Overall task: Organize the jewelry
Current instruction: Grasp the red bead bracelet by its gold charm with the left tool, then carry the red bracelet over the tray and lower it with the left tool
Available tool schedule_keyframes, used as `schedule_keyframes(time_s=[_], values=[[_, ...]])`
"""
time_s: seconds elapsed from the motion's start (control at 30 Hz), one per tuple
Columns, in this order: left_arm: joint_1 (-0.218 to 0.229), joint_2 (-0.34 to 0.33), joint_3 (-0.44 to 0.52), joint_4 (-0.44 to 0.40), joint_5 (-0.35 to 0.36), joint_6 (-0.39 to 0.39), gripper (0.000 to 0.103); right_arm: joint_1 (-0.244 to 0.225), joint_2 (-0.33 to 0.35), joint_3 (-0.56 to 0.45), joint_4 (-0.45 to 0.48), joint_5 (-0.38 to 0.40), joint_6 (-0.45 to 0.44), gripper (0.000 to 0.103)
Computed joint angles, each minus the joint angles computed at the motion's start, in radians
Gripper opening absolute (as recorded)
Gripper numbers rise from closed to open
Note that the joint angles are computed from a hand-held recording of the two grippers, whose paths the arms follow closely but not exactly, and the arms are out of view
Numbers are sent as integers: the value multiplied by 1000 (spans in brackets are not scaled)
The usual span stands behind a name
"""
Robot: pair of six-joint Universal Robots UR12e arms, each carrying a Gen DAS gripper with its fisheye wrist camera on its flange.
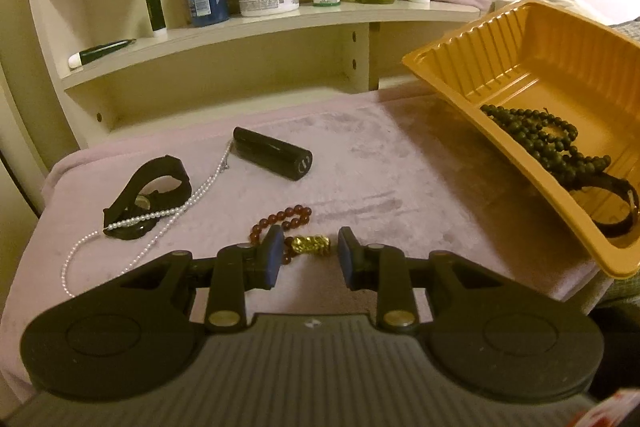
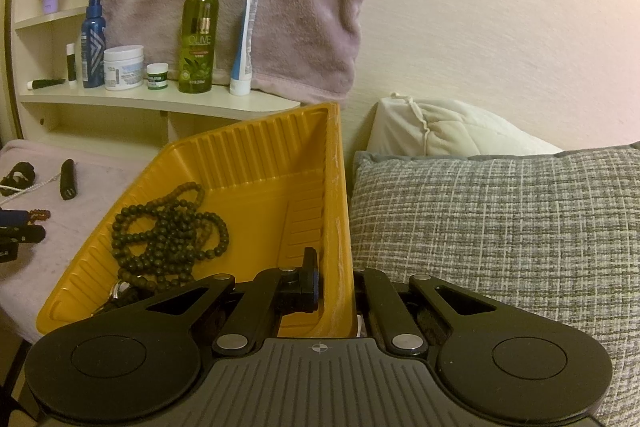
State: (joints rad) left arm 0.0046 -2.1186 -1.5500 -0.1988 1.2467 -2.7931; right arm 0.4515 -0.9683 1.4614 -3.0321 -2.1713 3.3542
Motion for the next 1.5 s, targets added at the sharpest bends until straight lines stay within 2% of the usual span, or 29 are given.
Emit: schedule_keyframes(time_s=[0.13, 0.5, 0.97, 1.2, 1.5], values=[[1, 2, -2, 0, -4, 7, 16, -1, 1, 0, -1, 1, 1, 3], [11, 17, -16, 38, -23, -4, 16, -2, 2, 1, -3, 2, 0, 3], [25, 39, 12, 82, -101, -6, 16, -2, 2, -1, -4, 1, -4, 3], [23, 44, 23, 76, -150, -3, 16, -1, 3, -2, -5, 1, -5, 3], [14, 54, 28, 22, -275, 16, 16, -1, 3, -3, -3, 1, -4, 3]])
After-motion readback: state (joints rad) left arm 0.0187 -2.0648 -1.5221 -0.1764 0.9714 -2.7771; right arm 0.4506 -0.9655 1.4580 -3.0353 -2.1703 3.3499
